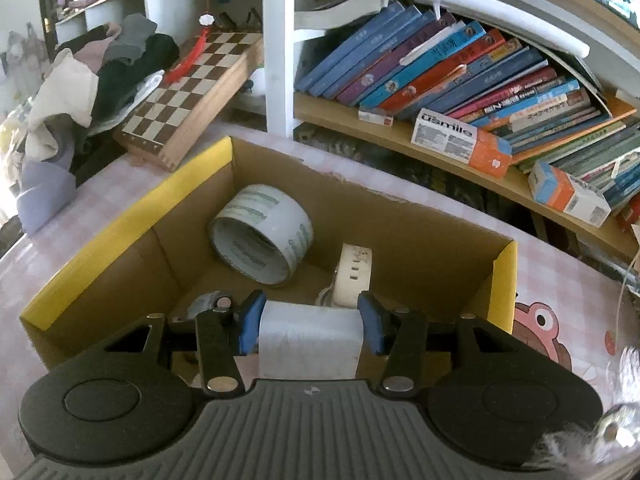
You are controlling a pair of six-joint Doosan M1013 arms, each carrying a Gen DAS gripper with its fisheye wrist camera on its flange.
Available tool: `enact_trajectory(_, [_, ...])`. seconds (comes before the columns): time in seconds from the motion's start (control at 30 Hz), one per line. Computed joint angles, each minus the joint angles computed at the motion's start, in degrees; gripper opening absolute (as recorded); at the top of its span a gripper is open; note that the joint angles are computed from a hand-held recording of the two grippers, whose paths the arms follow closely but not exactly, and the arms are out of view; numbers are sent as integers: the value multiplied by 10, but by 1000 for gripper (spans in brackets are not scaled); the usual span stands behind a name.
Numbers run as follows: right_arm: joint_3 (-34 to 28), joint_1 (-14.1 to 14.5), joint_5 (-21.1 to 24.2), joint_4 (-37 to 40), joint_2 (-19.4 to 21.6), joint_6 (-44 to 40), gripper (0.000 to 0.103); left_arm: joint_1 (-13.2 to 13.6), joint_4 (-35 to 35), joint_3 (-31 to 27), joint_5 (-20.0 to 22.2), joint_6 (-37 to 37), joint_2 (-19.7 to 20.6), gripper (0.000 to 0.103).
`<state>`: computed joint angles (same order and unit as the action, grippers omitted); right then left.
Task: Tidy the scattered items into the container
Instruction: 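Lower the white block into the yellow box and open the right gripper, then withdraw the right gripper from the yellow box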
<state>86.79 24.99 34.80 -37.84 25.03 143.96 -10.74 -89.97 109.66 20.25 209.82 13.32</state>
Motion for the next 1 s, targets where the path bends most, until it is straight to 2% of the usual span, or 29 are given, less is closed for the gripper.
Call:
enact_trajectory(0.1, [9,0,-13,-16,-5,32,75,-1,6,0,-6,-8,-1,102])
enact_trajectory(0.33, [39,11,-23,-73,-28,123,84,-2,19,4,4,-11,-4,102])
enact_trajectory(0.47, [61,25,-11,-130,-47,193,87,-1,6,9,11,4,-8,102])
enact_trajectory(0.7, [104,64,52,-242,-79,337,91,12,-21,18,30,19,-18,102])
enact_trajectory(0.83, [125,93,97,-274,-91,387,93,22,-26,27,47,23,-27,102])
enact_trajectory(1.0, [141,131,146,-274,-98,406,95,35,-6,41,66,18,-38,102])
